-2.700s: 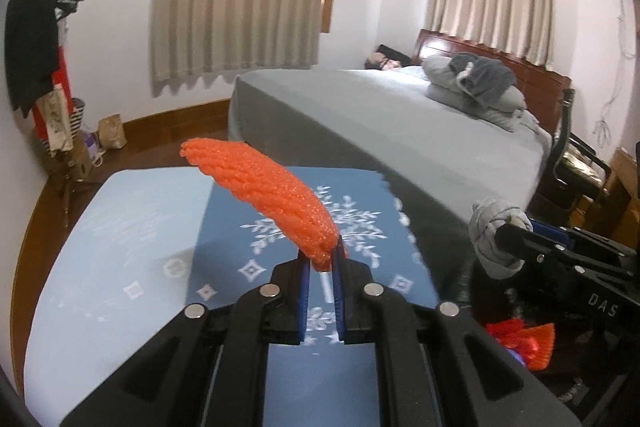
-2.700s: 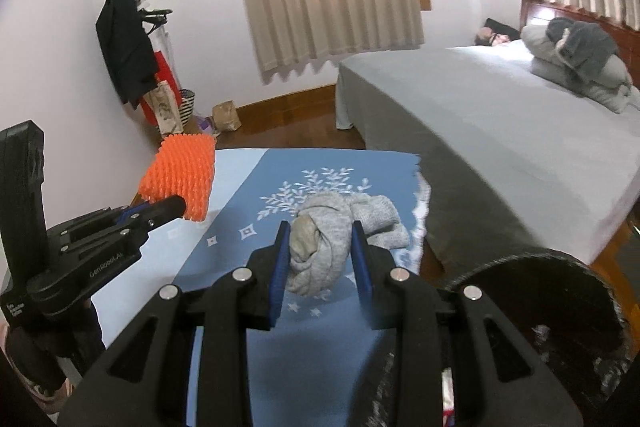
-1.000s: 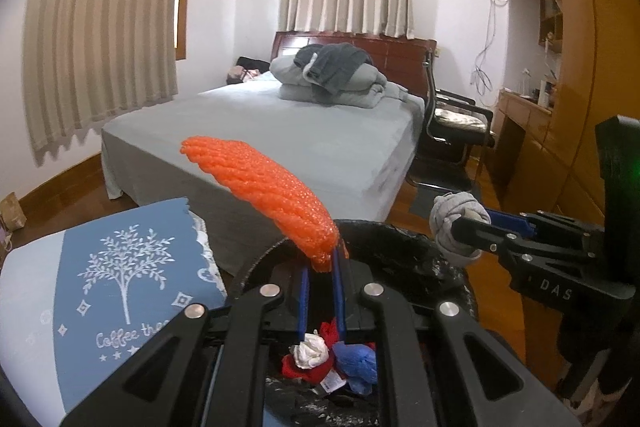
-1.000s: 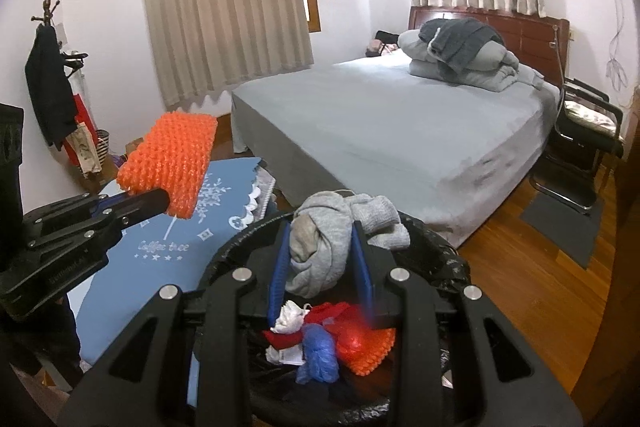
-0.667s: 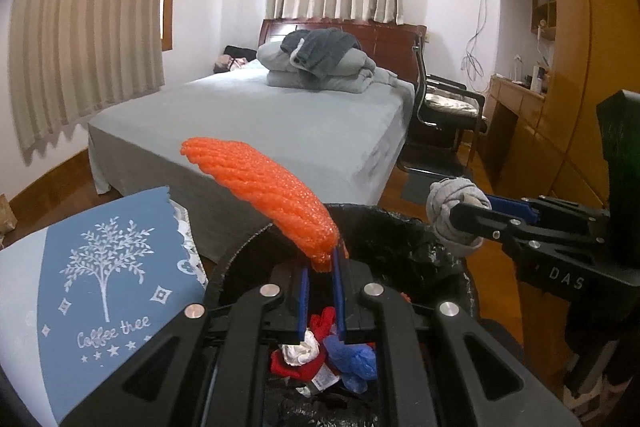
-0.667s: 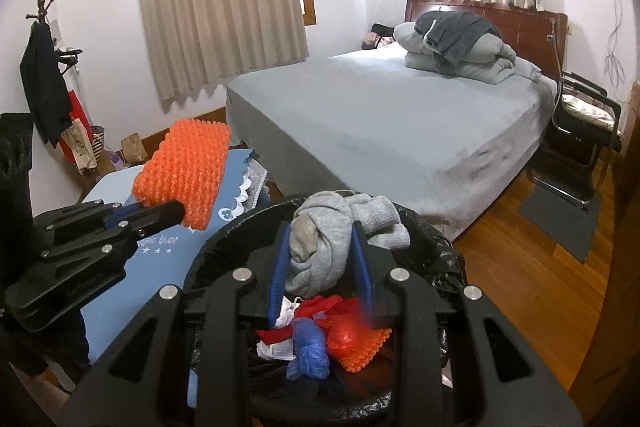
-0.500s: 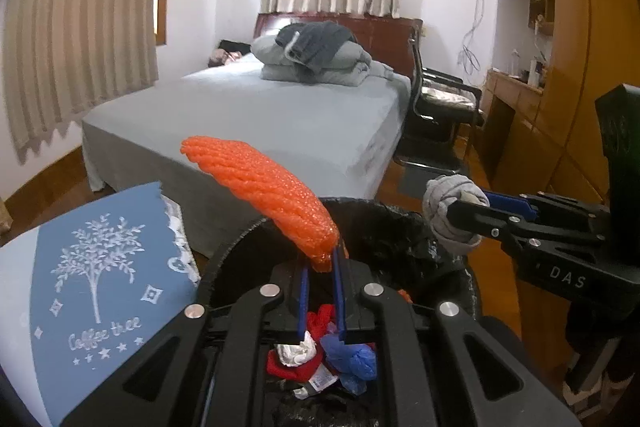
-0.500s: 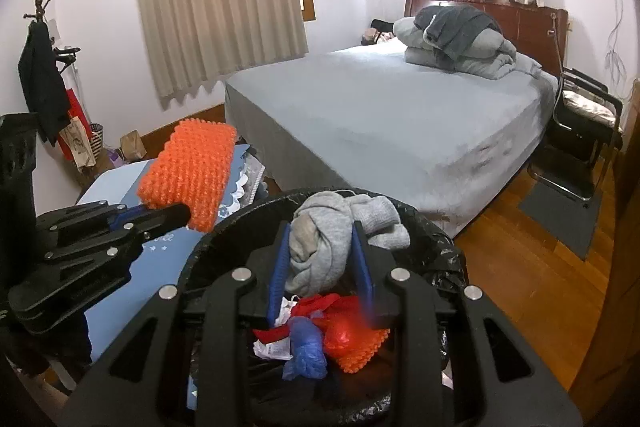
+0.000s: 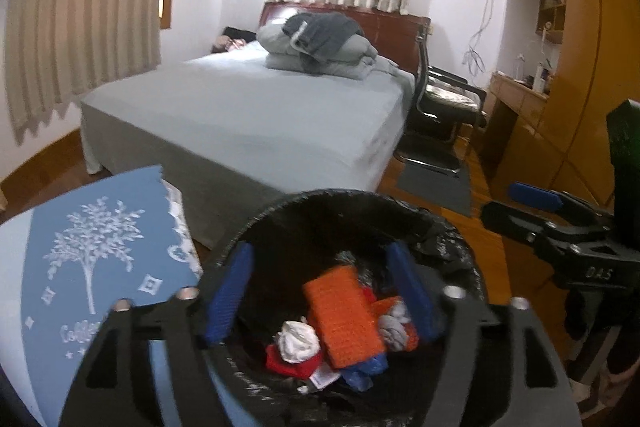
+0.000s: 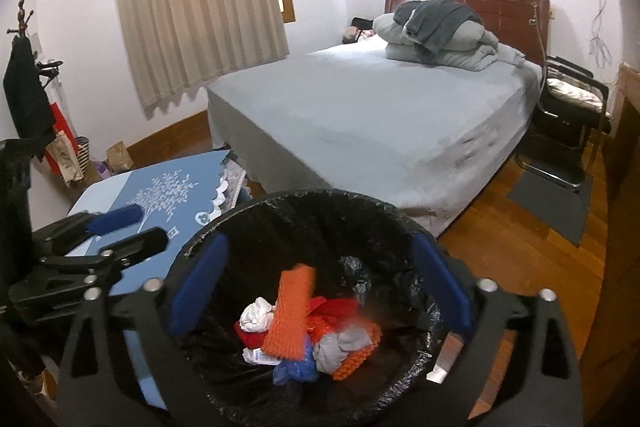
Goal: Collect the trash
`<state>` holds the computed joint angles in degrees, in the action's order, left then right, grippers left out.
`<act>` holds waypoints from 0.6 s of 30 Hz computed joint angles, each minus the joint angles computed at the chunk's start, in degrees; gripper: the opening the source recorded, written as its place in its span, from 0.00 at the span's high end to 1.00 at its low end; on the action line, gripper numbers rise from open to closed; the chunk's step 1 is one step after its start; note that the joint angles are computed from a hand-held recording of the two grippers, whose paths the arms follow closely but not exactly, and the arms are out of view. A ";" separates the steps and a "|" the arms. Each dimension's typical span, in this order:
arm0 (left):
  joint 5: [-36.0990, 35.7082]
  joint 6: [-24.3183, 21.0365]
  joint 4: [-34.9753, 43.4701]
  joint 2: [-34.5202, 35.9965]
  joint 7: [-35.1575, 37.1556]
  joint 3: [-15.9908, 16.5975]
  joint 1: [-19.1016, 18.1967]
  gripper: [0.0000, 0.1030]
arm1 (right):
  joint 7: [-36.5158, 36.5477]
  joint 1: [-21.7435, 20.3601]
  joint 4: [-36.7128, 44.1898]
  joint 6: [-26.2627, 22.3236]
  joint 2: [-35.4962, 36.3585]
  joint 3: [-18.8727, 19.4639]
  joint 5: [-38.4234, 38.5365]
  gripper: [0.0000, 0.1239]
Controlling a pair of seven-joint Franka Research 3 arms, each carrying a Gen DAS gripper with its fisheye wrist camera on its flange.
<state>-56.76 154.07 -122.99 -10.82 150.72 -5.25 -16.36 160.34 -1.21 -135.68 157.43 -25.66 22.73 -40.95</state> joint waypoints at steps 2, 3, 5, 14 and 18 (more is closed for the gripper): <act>0.49 1.31 -0.62 -0.86 -0.25 0.10 0.23 0.13 | -0.17 0.61 0.53 -0.67 0.29 -0.05 0.77 0.22; 0.97 1.64 -0.91 -1.24 -0.63 0.22 0.30 0.11 | -0.20 0.82 0.53 -0.70 0.22 -0.19 0.93 0.22; 2.15 2.01 -1.69 -2.31 -2.04 0.72 0.49 0.07 | -0.65 1.53 0.84 -0.46 0.23 -0.51 1.67 0.21; 8.45 3.17 -5.26 -6.68 -10.18 3.65 0.47 0.06 | -3.13 3.74 4.02 -2.58 0.71 0.37 3.58 0.21; 13.27 4.12 -6.83 -8.48 -15.27 4.36 0.91 0.06 | -3.43 4.71 5.88 -4.54 1.06 0.91 3.23 0.21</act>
